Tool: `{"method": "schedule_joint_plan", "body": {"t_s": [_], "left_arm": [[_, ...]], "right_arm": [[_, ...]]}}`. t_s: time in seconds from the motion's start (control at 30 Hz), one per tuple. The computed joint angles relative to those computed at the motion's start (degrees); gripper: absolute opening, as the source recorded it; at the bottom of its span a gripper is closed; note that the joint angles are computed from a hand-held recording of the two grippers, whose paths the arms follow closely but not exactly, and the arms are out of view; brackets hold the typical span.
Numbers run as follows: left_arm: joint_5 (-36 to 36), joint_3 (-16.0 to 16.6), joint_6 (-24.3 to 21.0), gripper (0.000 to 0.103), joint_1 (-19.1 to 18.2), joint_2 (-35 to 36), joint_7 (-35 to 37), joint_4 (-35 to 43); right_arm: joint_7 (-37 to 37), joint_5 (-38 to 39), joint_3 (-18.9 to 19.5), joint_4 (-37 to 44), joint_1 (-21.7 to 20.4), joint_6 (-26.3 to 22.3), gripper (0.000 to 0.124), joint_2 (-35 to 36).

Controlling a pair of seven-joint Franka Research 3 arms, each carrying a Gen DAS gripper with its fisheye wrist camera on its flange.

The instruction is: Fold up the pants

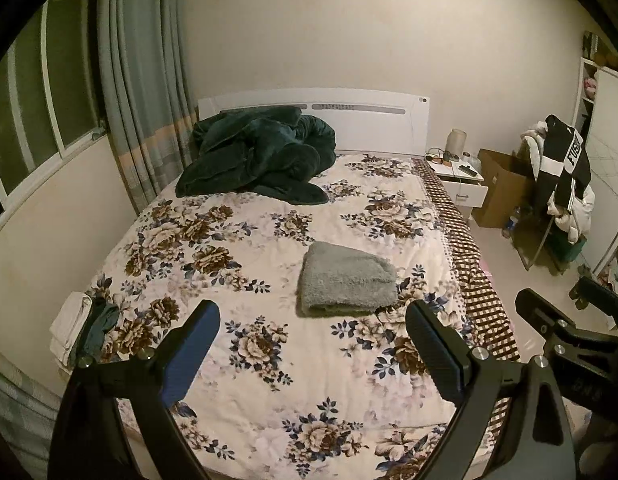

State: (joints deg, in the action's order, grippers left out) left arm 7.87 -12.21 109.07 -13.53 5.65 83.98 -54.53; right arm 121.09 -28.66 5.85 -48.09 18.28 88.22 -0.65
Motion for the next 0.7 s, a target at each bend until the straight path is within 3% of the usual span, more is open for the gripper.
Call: {"method": "schedule_joint_plan", "body": {"t_s": [0.7], "left_arm": [[-0.54,0.3,1.72,0.095,1.05,-1.63,1.46,-2.34]], "right_arm": [[-0.54,-0.32,0.14,-0.72,-0.79,0.71,0.103,-0.67]]}}
